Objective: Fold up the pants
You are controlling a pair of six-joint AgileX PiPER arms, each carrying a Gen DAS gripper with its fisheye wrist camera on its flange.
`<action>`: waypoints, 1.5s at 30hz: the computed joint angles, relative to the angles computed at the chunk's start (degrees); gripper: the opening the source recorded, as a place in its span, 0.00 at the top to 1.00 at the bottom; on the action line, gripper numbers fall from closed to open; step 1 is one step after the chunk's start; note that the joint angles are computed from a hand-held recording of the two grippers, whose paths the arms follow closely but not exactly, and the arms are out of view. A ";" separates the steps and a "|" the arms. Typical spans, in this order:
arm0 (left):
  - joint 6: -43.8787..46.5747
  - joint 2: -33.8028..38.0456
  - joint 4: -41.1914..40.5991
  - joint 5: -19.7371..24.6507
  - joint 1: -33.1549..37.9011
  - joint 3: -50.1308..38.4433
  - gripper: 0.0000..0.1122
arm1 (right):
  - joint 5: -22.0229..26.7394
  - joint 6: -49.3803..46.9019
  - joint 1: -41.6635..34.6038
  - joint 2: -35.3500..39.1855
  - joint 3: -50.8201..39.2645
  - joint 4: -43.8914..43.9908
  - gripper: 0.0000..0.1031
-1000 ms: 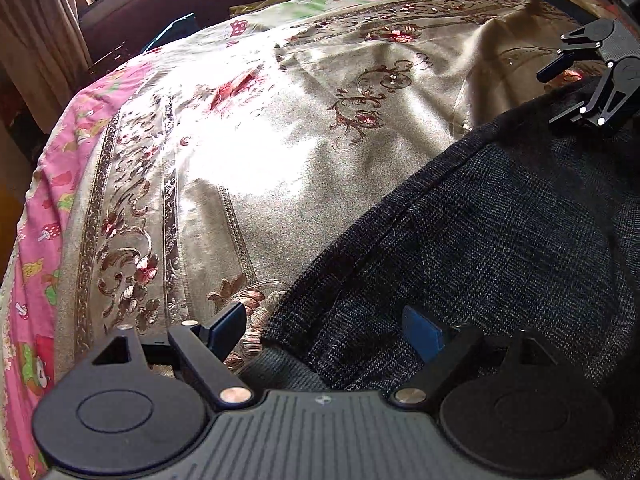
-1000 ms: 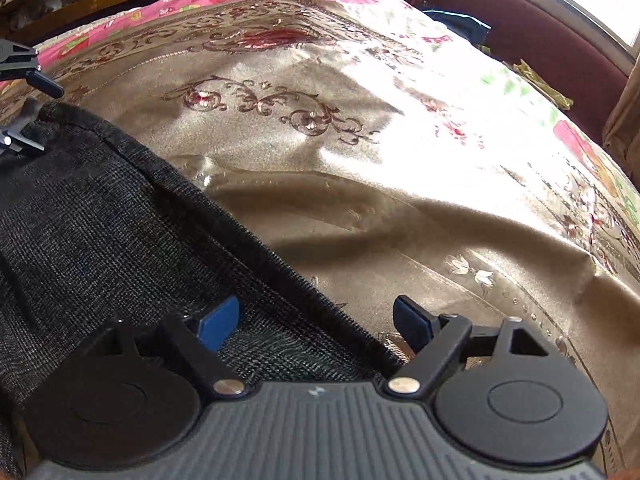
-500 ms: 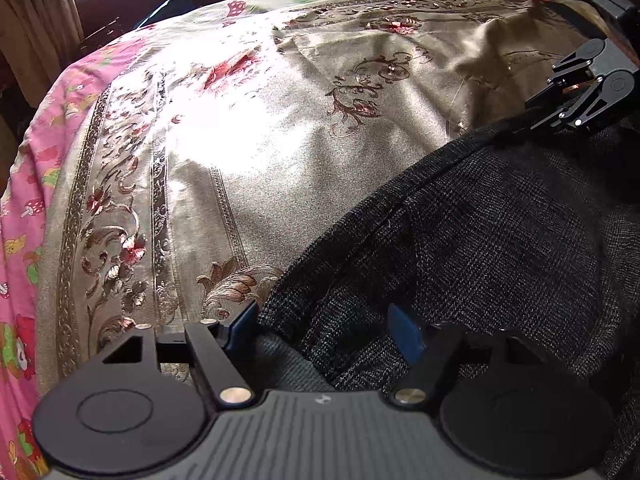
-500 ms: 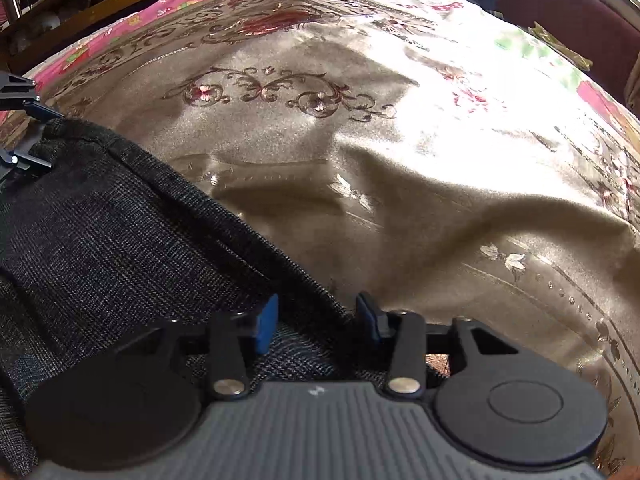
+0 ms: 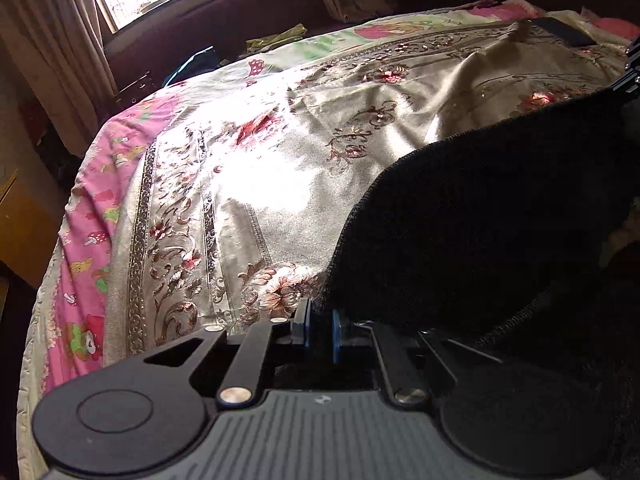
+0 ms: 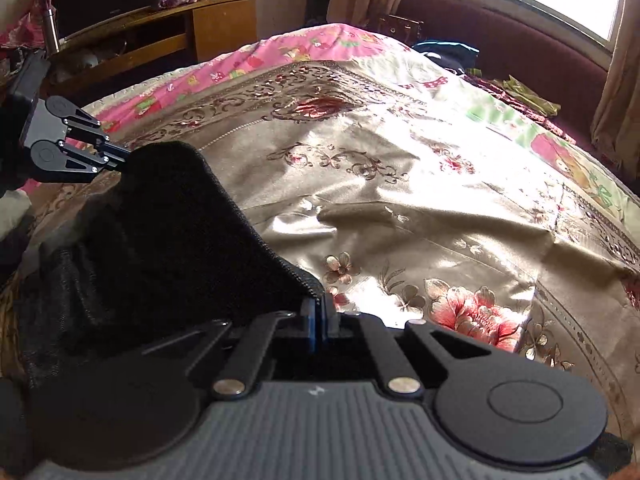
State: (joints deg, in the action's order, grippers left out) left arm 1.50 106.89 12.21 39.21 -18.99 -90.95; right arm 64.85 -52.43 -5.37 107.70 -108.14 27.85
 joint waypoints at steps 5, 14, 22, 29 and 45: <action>-13.31 -18.54 8.71 -3.17 -7.06 21.52 0.79 | 1.72 -3.42 -3.90 -21.23 25.27 3.02 0.98; -43.56 -31.43 28.12 0.75 -24.15 44.70 0.78 | -5.00 -3.17 -2.98 -31.69 55.88 2.22 0.97; -55.91 -33.61 41.14 3.02 -29.80 49.98 0.77 | -4.71 -0.09 -0.72 -36.37 56.46 -1.67 0.97; -76.15 -33.86 56.36 14.53 -41.87 56.16 0.77 | -7.04 4.66 0.89 -37.47 59.24 -3.12 0.97; -76.78 -35.30 45.57 24.15 -47.37 52.40 0.73 | -6.58 2.44 -9.41 -43.20 61.68 3.14 0.85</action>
